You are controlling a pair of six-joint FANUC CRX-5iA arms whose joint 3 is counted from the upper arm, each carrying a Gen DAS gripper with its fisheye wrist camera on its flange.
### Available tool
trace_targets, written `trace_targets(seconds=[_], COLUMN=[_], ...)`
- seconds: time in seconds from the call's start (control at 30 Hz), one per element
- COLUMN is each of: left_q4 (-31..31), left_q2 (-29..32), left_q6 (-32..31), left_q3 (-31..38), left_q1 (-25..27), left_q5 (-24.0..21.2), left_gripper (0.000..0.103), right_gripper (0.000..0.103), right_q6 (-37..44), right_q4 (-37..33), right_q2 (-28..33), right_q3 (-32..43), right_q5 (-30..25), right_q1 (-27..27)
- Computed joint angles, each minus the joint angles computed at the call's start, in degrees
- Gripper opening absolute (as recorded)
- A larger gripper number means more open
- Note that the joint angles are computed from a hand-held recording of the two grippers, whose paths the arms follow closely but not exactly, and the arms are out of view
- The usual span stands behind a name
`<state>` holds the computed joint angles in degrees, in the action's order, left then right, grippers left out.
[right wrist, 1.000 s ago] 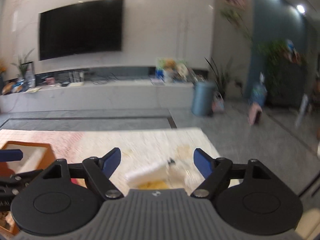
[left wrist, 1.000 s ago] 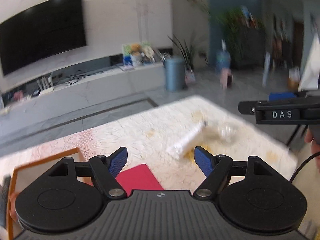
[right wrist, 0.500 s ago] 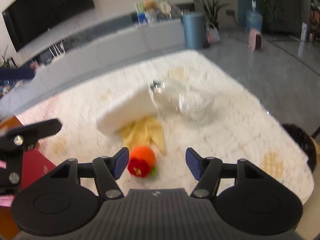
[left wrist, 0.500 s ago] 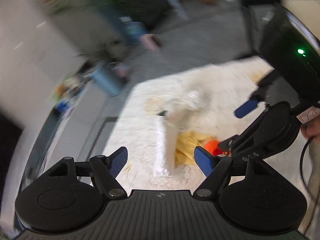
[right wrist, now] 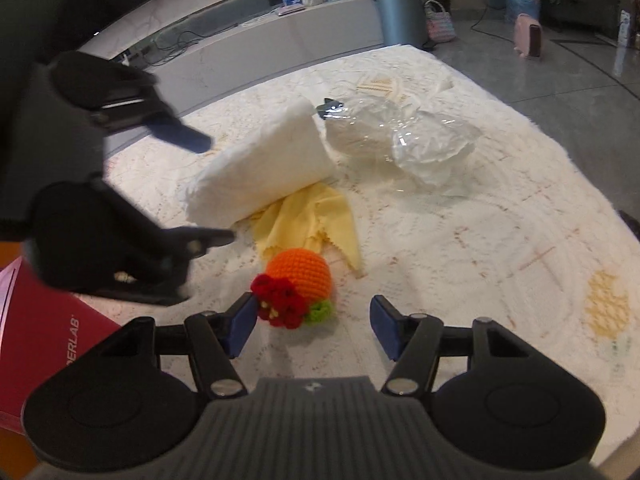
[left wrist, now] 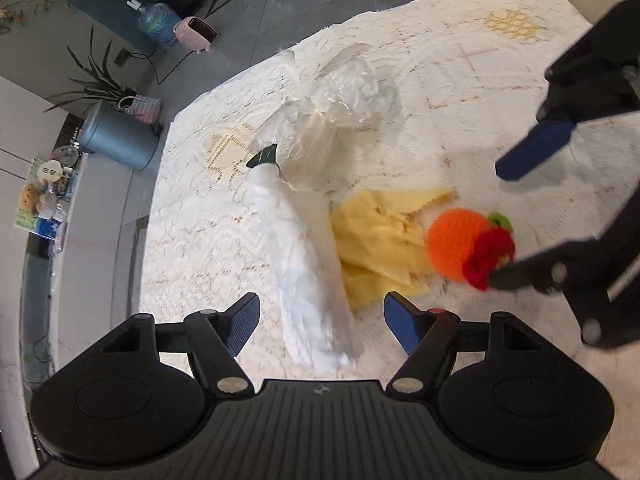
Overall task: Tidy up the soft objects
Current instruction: 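Move both tools back toward the orange knitted toy and white towel, then grasp the white rolled towel with the left tool while the right grasps the orange knitted toy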
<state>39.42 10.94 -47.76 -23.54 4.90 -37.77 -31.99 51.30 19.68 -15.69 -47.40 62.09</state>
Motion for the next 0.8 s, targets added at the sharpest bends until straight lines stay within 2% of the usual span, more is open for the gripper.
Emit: trace_targets(seconds=[0.07,0.1,0.17,0.2,0.23,0.3,0.33,0.37,0.43,0.5,0.53,0.6,0.67,0.77,0.8], left_q4=[-2.4,-3.1,0.5,1.8,1.7,-0.1,-0.6,-0.7,-3.2,-7.2,-7.5,-7.6,-8.3,-10.0,-10.7], left_q2=[0.8,1.0,1.2,1.0,0.9,0.9,0.8,0.4,0.0,0.1,-0.2,-1.5,-3.0,-5.6,-6.3], left_q6=[3.2,3.9,0.4,-1.3,-1.4,0.1,0.6,1.2,5.9,12.3,13.1,13.7,15.9,20.4,22.5], left_q3=[1.5,2.2,1.4,0.8,0.7,1.0,0.9,0.4,1.1,3.8,4.4,4.4,4.0,2.6,2.5], left_q1=[-0.1,0.0,0.2,0.5,0.3,-0.1,-0.1,-0.4,-0.4,0.6,1.3,2.4,3.1,3.8,4.0], left_q5=[-1.6,-2.9,-3.5,-3.9,-4.0,-3.2,-2.5,-1.0,0.0,-4.3,-6.3,-8.7,-9.4,-8.2,-8.1], left_gripper=[0.076,0.075,0.073,0.070,0.063,0.051,0.041,0.024,0.012,0.011,0.011,0.011,0.011,0.011,0.011], right_gripper=[0.061,0.060,0.044,0.031,0.027,0.029,0.029,0.029,0.033,0.040,0.044,0.043,0.045,0.047,0.051], right_q6=[-1.1,-2.2,-7.8,-10.9,-11.5,-9.3,-9.9,-10.2,-9.3,-6.7,-5.3,-7.4,-10.1,-9.7,-11.1], right_q4=[1.3,2.3,7.6,10.4,11.2,9.9,10.2,10.1,9.1,6.2,5.0,5.4,5.8,4.7,5.8], right_q2=[-0.2,-0.4,-1.7,-2.4,-2.9,-2.6,-2.6,-2.8,-3.1,-3.5,-3.5,-4.3,-5.2,-4.9,-5.0], right_q3=[-0.6,-1.3,-4.3,-5.9,-6.4,-5.7,-5.9,-6.2,-6.3,-5.8,-5.5,-6.8,-8.3,-7.9,-8.4], right_q5=[0.4,1.1,3.7,5.2,5.8,5.2,5.7,6.4,6.0,3.6,1.9,1.1,2.5,1.8,2.1], right_q1=[-0.2,-0.3,-1.2,-1.7,-1.9,-1.6,-1.7,-1.9,-1.5,-0.4,0.2,0.5,0.1,0.2,0.1])
